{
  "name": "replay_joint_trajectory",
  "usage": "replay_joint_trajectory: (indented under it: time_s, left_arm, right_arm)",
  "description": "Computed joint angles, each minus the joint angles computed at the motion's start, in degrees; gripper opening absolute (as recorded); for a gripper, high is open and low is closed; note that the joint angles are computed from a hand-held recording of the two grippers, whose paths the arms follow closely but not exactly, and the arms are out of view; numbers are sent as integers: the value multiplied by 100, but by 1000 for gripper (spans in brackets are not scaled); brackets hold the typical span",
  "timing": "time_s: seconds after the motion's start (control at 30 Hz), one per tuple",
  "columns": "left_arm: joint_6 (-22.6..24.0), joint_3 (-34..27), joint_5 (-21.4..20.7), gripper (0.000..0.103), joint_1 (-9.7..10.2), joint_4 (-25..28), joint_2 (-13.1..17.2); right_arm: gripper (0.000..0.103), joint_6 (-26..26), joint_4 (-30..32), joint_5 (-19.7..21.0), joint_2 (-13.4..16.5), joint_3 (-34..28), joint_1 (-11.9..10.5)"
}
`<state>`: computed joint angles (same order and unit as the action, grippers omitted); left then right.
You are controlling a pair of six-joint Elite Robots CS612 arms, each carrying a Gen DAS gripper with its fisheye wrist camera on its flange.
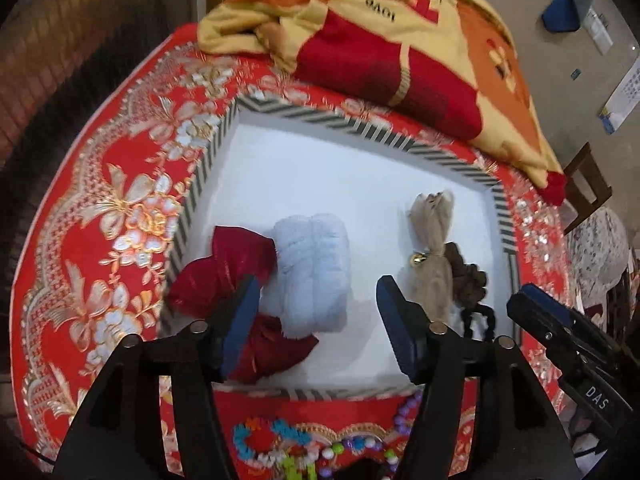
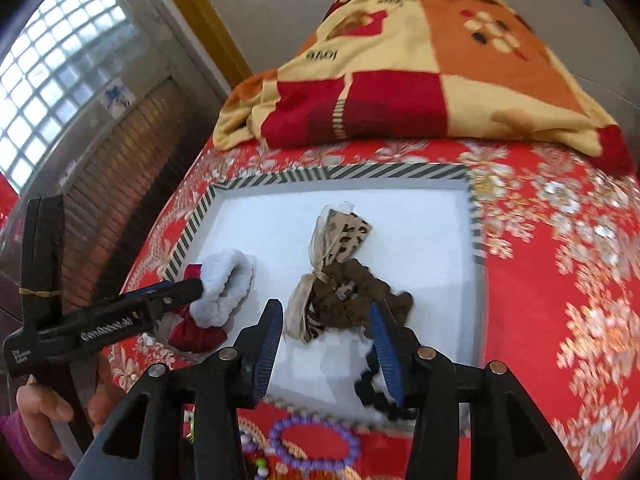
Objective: Organize jewelry
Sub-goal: 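Open both tools to release the scrunchies inside the tray, then withdraw both tools from the tray toward the bead bracelets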
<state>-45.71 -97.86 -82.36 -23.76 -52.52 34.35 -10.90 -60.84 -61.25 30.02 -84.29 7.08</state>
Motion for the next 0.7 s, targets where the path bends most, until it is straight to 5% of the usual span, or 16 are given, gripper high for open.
replay_joint_trajectory:
  time_s: [0.7]
  left_arm:
    - [-536,-1039,1466,63,-739,1266,-2]
  right_arm:
    - [51,-100,940,122,433,-1513,-334]
